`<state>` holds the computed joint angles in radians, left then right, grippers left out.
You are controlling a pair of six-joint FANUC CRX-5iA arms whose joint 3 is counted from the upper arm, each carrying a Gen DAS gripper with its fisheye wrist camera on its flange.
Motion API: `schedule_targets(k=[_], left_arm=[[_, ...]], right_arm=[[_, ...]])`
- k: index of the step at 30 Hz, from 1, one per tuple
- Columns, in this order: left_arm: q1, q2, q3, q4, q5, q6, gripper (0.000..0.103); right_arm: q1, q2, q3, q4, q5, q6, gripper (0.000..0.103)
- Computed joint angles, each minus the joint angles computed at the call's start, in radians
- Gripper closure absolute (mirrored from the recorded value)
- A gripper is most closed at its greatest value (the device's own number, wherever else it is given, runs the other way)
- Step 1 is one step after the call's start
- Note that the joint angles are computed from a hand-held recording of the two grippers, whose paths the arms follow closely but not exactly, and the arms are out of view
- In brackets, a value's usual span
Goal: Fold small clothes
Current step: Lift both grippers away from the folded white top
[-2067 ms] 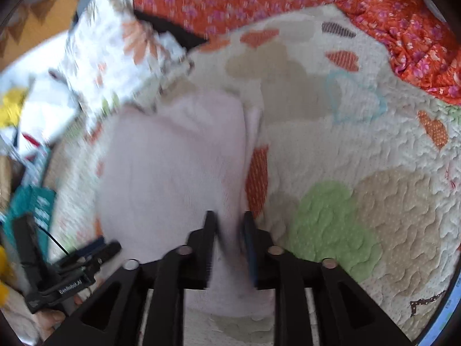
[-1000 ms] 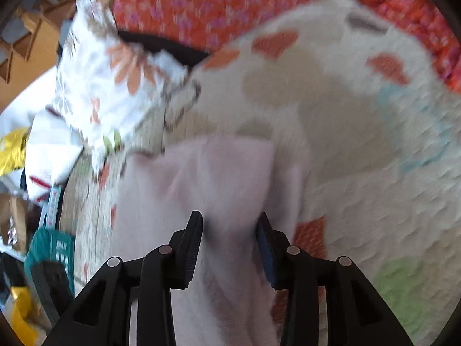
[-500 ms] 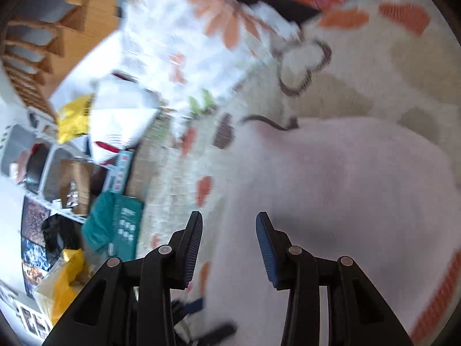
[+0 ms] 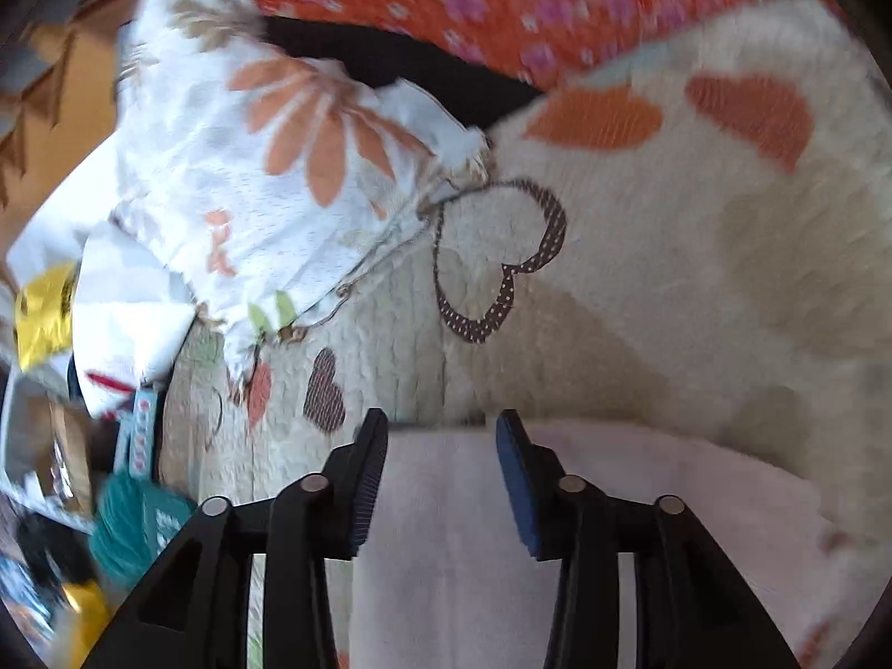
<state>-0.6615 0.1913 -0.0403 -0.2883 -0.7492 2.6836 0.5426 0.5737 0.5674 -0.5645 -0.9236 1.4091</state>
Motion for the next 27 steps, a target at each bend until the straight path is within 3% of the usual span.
schedule_targets(k=[3,5,9,11,12,15,17,18,23,27], left_arm=[[-0.041,-0.019,0.021,-0.093,-0.042,0.084,0.022],[-0.11,-0.022,0.076,-0.238,-0.157,0.192,0.022],[-0.304,0.056,0.256,-0.569,-0.544,0.324,0.02],[-0.389,0.108,0.337,-0.709,-0.727,0.34,0.006],[-0.421,0.122,0.359,-0.76,-0.782,0.348,0.001],[-0.523,0.158,0.41,-0.93,-0.95,0.354,0.0],[-0.562,0.179,0.44,-0.982,-1.035,0.334,0.0],[-0.571,0.172,0.436,-0.989,-1.034,0.338,0.0],[-0.565,0.064,0.353,-0.9,-0.875,0.436,0.0],[-0.522,0.053,0.368,-0.846,-0.826,0.407,0.0]], right_arm=[[-0.008,-0.126,-0.155,-0.01,0.011,0.057,0.057],[-0.003,-0.191,-0.241,-0.002,0.016,0.074,0.056],[0.054,-0.35,-0.461,0.113,0.074,0.054,0.051],[0.095,-0.413,-0.557,0.188,0.118,0.028,0.049],[0.11,-0.441,-0.599,0.221,0.135,0.012,0.049],[0.143,-0.513,-0.702,0.279,0.181,-0.04,0.046],[0.152,-0.548,-0.749,0.289,0.206,-0.063,0.043],[0.16,-0.566,-0.774,0.304,0.222,-0.083,0.043],[0.21,-0.628,-0.861,0.455,0.261,-0.206,0.042],[0.239,-0.674,-0.926,0.612,0.301,-0.317,0.037]])
